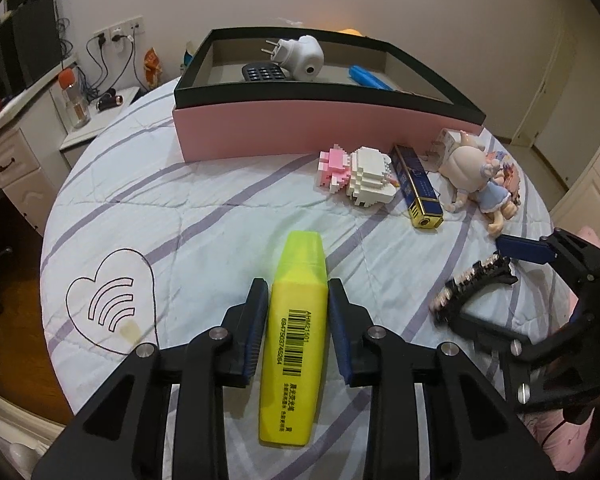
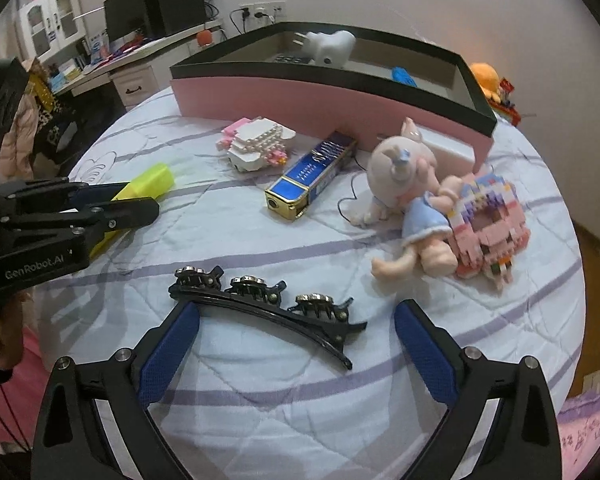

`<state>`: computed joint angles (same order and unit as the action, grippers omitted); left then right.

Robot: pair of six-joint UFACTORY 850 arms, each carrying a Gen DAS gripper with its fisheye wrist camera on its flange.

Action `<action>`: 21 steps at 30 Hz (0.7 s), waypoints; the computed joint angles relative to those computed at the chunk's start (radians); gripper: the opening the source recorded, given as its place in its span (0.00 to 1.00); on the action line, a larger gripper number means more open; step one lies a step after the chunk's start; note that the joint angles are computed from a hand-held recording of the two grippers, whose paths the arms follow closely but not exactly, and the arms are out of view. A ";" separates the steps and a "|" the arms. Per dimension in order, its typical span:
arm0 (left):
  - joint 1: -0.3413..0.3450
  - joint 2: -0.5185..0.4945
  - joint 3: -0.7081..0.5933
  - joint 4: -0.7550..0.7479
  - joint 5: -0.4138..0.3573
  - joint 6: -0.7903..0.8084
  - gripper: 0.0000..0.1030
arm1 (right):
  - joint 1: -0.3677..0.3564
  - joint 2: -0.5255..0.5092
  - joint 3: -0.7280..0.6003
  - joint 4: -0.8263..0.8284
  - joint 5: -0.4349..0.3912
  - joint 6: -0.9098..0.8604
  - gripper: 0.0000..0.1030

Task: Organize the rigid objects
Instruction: 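Grasp the yellow highlighter with the left tool while the right tool grasps the black hair clip, then carry the yellow highlighter and hair clip into the pink box and release both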

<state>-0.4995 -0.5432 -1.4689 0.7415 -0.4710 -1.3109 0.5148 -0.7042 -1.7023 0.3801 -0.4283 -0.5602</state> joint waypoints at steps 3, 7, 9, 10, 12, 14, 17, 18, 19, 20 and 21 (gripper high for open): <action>-0.005 0.000 0.001 0.012 -0.009 -0.010 0.30 | -0.009 0.007 -0.001 0.071 -0.018 -0.085 0.51; -0.004 0.002 0.002 0.005 -0.008 -0.006 0.30 | -0.018 0.005 -0.015 0.130 -0.084 -0.212 0.30; -0.003 0.002 0.001 0.003 -0.006 -0.007 0.30 | -0.021 0.000 -0.021 0.141 -0.087 -0.231 0.30; -0.003 0.001 0.001 0.004 -0.007 -0.007 0.30 | -0.023 -0.004 -0.026 0.153 -0.087 -0.239 0.30; -0.005 -0.001 -0.002 0.008 -0.013 -0.008 0.31 | -0.025 -0.012 -0.036 0.159 -0.082 -0.242 0.31; -0.006 -0.005 -0.007 0.008 -0.014 -0.007 0.37 | -0.023 -0.020 -0.047 0.164 -0.076 -0.255 0.32; -0.014 -0.015 -0.021 0.015 -0.025 -0.004 0.47 | -0.020 -0.034 -0.062 0.174 -0.066 -0.282 0.45; -0.017 -0.019 -0.026 0.017 -0.029 -0.003 0.49 | -0.019 -0.035 -0.063 0.170 -0.062 -0.283 0.46; -0.021 -0.024 -0.032 0.020 -0.037 -0.002 0.52 | -0.020 -0.037 -0.069 0.166 -0.065 -0.281 0.47; -0.022 -0.026 -0.034 0.025 -0.040 -0.004 0.53 | -0.021 -0.038 -0.073 0.170 -0.070 -0.288 0.47; -0.025 -0.028 -0.037 0.033 -0.046 -0.011 0.53 | -0.022 -0.041 -0.078 0.173 -0.078 -0.298 0.47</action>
